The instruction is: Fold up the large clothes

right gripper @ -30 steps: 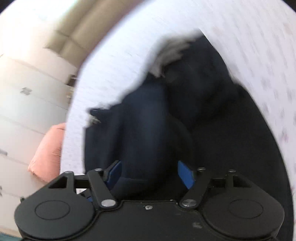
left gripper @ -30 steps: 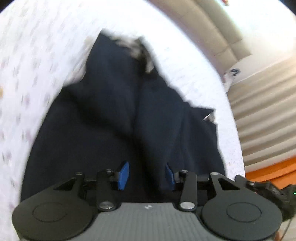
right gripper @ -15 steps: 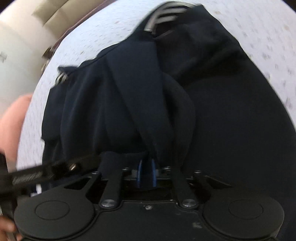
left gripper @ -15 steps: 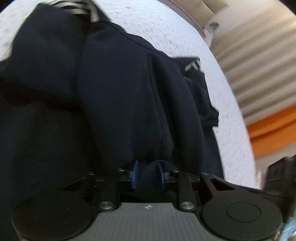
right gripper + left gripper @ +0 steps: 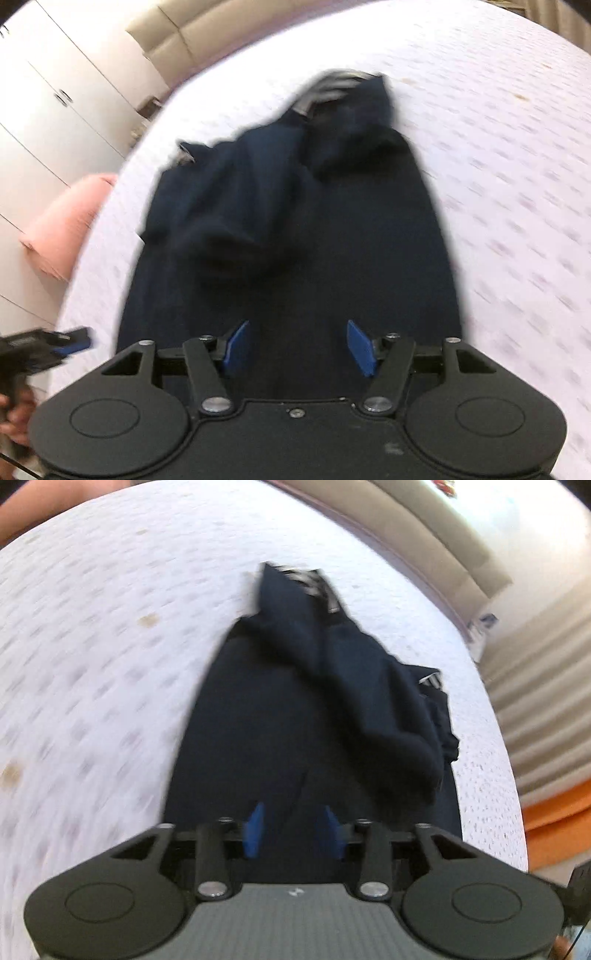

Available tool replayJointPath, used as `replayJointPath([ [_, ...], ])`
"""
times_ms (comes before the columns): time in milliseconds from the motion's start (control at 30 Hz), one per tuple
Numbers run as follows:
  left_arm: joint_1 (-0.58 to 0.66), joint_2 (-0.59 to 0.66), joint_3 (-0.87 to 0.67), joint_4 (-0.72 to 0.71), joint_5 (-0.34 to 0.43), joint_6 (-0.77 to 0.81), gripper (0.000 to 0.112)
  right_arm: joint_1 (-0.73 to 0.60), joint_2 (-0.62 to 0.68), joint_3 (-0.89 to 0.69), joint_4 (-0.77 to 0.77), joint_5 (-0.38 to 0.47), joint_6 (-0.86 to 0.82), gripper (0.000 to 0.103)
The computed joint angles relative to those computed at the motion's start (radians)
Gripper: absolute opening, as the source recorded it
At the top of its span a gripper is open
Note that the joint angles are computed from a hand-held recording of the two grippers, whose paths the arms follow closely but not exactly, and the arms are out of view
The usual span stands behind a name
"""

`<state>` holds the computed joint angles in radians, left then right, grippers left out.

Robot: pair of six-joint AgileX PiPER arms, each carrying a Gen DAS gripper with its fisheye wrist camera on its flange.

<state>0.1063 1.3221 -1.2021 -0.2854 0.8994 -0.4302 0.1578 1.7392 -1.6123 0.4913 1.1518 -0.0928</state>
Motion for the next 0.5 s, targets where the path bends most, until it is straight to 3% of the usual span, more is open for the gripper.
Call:
replayJointPath([
  [200, -0.056, -0.21, 0.229, 0.114, 0.057, -0.212, 0.053, -0.115, -0.1, 0.24, -0.03, -0.006, -0.042, 0.077],
  [333, 0.019, -0.342, 0.391, 0.062, 0.033, -0.249, 0.057, -0.164, -0.113, 0.336, 0.004, -0.015, -0.085, 0.077],
  [400, 0.033, -0.374, 0.432, 0.08, 0.028, -0.292, 0.068, -0.171, -0.115, 0.373, 0.022, -0.019, -0.102, 0.078],
  [500, 0.11, -0.416, 0.482, -0.006, 0.056, -0.212, 0.071, -0.188, -0.136, 0.423, 0.077, -0.019, -0.175, 0.08],
])
